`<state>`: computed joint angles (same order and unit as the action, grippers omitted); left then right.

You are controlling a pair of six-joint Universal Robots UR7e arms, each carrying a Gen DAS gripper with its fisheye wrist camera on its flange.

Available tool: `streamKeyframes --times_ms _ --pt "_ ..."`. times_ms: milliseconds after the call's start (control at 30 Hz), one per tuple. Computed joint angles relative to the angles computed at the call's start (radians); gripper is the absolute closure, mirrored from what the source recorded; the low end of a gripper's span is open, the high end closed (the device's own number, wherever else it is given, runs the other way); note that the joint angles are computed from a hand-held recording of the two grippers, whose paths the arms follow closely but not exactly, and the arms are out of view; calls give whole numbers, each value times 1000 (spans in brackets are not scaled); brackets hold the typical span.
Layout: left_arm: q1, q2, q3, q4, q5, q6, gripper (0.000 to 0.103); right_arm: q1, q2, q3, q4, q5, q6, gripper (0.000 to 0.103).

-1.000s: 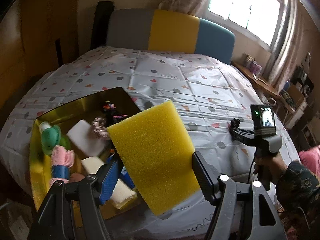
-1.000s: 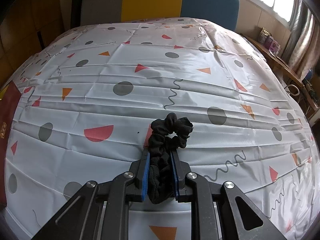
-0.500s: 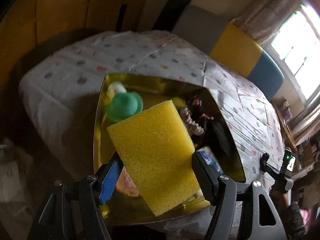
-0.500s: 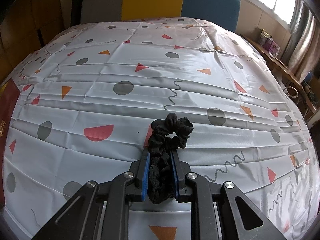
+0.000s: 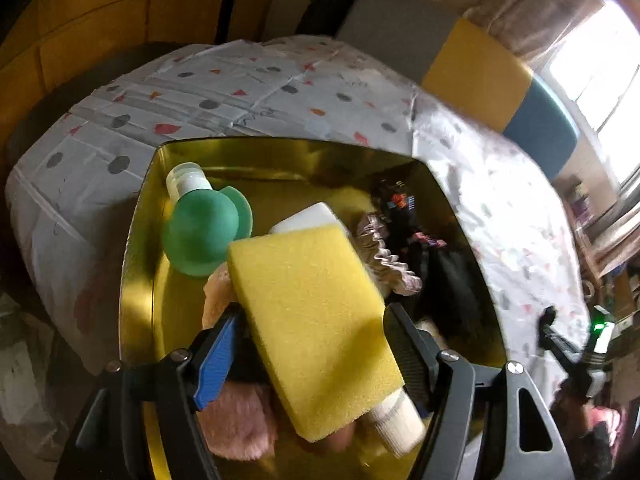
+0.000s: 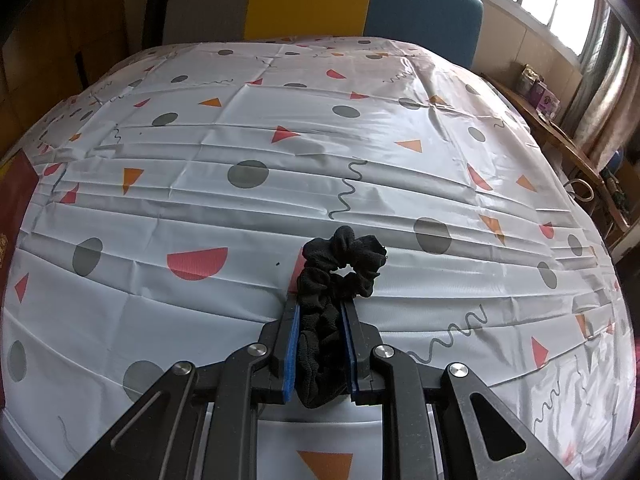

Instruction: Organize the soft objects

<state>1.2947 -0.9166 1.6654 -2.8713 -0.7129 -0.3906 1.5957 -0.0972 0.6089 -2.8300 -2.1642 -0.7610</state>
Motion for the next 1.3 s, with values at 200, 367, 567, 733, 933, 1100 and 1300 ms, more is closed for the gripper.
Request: streamKeyframes --times_ms 200,367,567,733,933,1100,1300 --pt "-18 7 14 -11 82 11 21 2 3 -4 -2 -6 -7 84" --pt "-62 -5 77 -94 182 60 21 6 14 -14 -14 -26 -29 84" --pt "-110 -12 138 -197 270 108 21 16 21 -21 -12 -59 -48 87" --pt "-147 -13 183 -301 327 166 21 31 -23 37 -8 -29 10 88" --pt "-159 -22 213 -351 334 161 21 81 -142 253 -47 126 27 88" --pt "-164 -23 233 -388 349 162 21 139 -206 403 -28 272 21 88" --pt "-176 -16 253 -479 383 208 21 204 -178 441 44 344 1 86"
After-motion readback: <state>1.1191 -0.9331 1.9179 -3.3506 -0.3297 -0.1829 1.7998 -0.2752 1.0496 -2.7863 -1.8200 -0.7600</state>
